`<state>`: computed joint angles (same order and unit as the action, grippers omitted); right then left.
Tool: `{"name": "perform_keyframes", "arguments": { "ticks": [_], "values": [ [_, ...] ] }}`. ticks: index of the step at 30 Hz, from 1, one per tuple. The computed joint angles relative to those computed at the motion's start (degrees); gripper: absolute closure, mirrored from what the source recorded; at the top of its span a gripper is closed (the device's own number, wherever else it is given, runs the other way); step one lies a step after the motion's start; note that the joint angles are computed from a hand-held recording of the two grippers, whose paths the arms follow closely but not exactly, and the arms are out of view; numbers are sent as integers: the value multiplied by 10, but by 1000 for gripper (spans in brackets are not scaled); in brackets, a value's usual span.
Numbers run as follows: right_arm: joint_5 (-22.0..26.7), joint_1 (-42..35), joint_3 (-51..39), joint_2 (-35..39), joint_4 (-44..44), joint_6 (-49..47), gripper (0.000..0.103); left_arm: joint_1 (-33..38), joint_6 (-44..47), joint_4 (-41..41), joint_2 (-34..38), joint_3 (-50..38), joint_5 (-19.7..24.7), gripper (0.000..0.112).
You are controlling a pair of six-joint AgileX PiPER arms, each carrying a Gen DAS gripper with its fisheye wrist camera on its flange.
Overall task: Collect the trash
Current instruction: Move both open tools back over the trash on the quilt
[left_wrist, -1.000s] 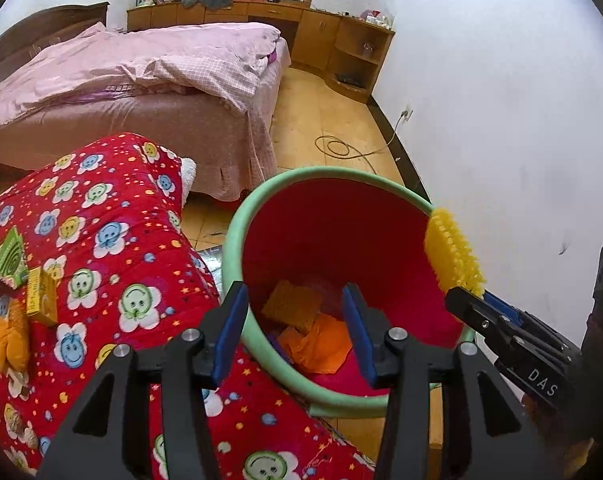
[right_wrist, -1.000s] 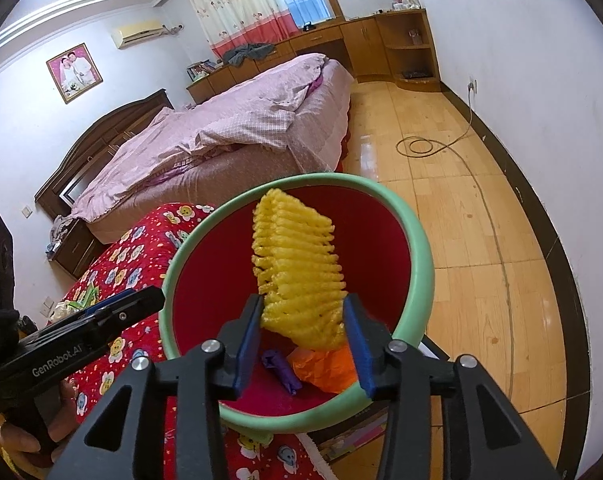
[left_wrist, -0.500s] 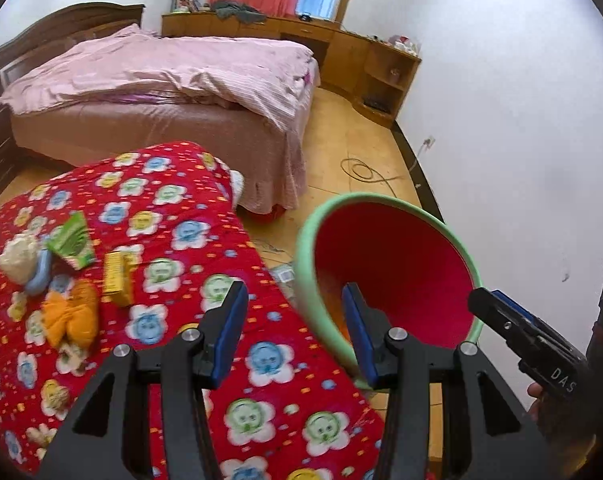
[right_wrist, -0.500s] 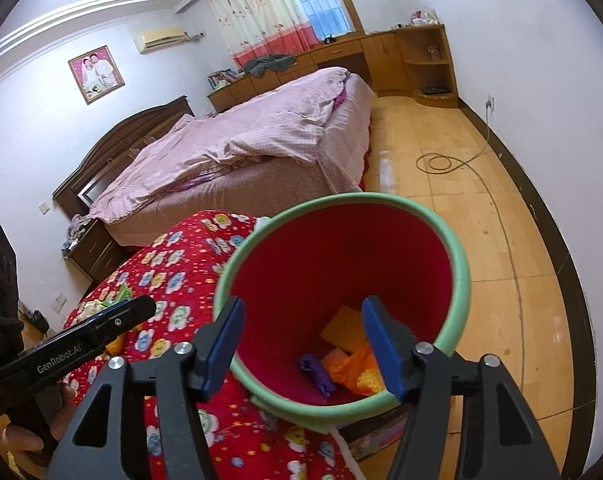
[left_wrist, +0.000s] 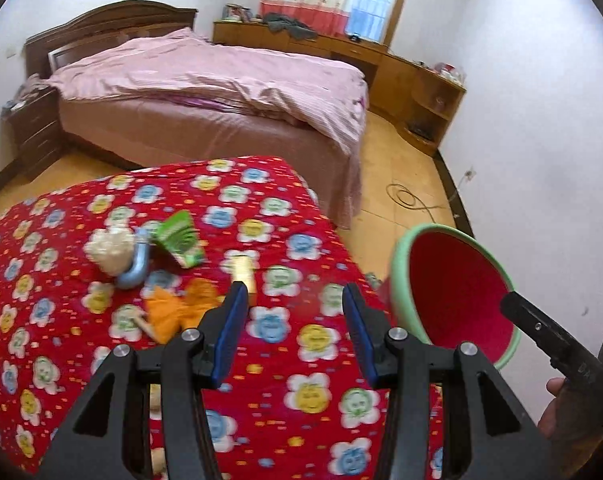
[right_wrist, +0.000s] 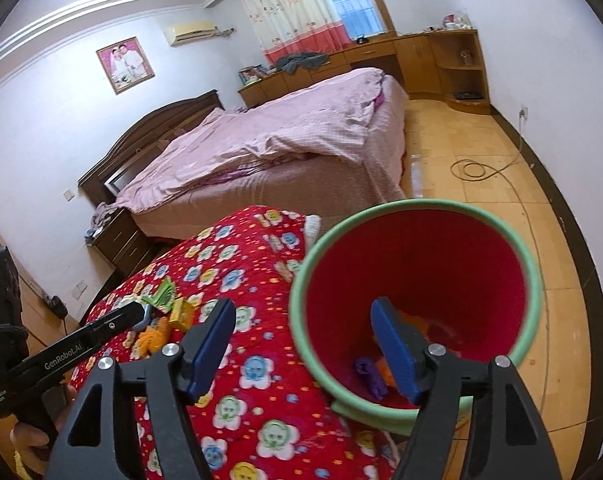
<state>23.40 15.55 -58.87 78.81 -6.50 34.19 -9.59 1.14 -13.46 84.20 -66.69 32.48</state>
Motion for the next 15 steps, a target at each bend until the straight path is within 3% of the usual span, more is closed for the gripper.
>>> {"name": "perform_keyframes", "arguments": {
  "ticks": [15],
  "values": [
    [7,66,-123,121,27,-15,23,146,51,-15,36,-26,8,61]
  ]
}}
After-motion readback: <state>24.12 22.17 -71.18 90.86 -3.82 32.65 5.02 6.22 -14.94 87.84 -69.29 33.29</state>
